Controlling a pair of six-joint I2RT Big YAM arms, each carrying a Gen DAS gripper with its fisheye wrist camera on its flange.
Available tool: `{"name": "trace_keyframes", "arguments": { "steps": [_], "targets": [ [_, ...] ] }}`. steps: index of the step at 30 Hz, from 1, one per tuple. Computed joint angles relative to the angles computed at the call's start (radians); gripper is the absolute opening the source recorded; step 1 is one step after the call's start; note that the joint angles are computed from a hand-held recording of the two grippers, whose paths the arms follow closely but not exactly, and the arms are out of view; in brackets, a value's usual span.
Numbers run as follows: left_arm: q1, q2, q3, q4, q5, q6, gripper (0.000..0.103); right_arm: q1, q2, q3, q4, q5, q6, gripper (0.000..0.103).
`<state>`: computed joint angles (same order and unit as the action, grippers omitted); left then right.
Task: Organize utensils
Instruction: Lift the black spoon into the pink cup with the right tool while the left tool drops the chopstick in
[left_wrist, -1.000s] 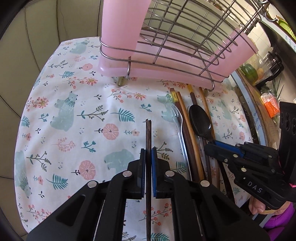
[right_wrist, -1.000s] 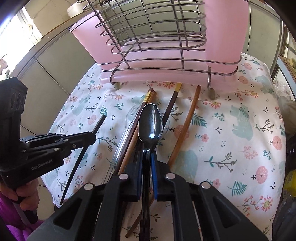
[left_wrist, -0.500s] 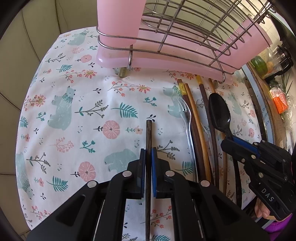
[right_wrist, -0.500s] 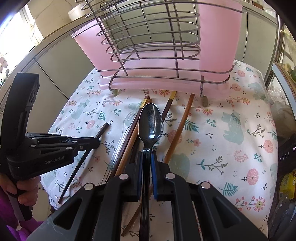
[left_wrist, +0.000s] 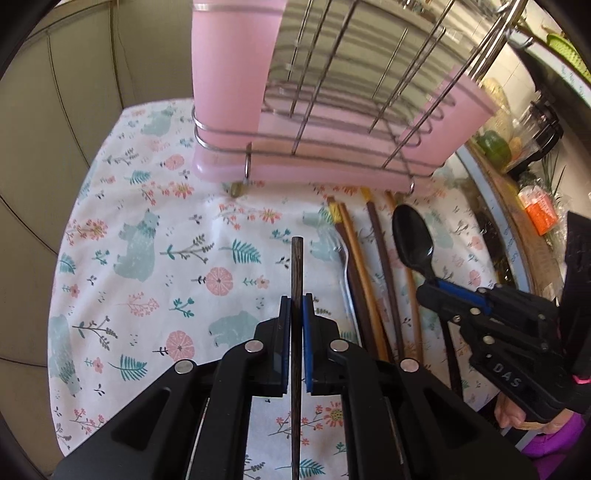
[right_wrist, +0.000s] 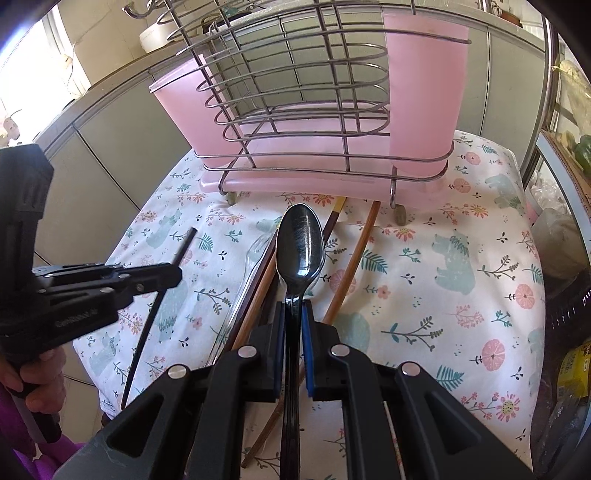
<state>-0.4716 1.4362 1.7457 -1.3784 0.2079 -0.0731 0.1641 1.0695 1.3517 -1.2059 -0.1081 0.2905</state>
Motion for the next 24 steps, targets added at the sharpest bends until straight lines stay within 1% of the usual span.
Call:
{"name": "trace_keyframes", "arguments": {
  "steps": [6,10,13,16,19,24],
  "targets": [
    [0.021,-0.063,-0.018,0.103,0.032,-0.031,0.005,-0.01,-0.029,0.004,0.027,0.012,-0.001,0.008],
    [0.047,-0.102,-0.026,0.189,0.051,-0.051,0.005,-0.03,-0.054,0.011,0.074,0.013,0.004,0.008],
    [0.065,-0.127,-0.027,0.268,0.06,-0.078,0.005,-0.055,-0.082,0.017,0.134,0.001,-0.001,0.008],
    [0.083,-0.136,-0.01,0.343,0.059,-0.112,0.005,-0.089,-0.086,0.049,0.188,-0.015,-0.007,0.008],
    [0.102,-0.127,0.032,0.4,0.061,-0.147,0.005,-0.141,-0.079,0.102,0.254,-0.037,-0.02,0.008],
    [0.127,-0.069,0.149,0.466,0.053,-0.2,0.005,-0.191,-0.029,0.206,0.354,-0.016,-0.057,0.008]
  ]
}}
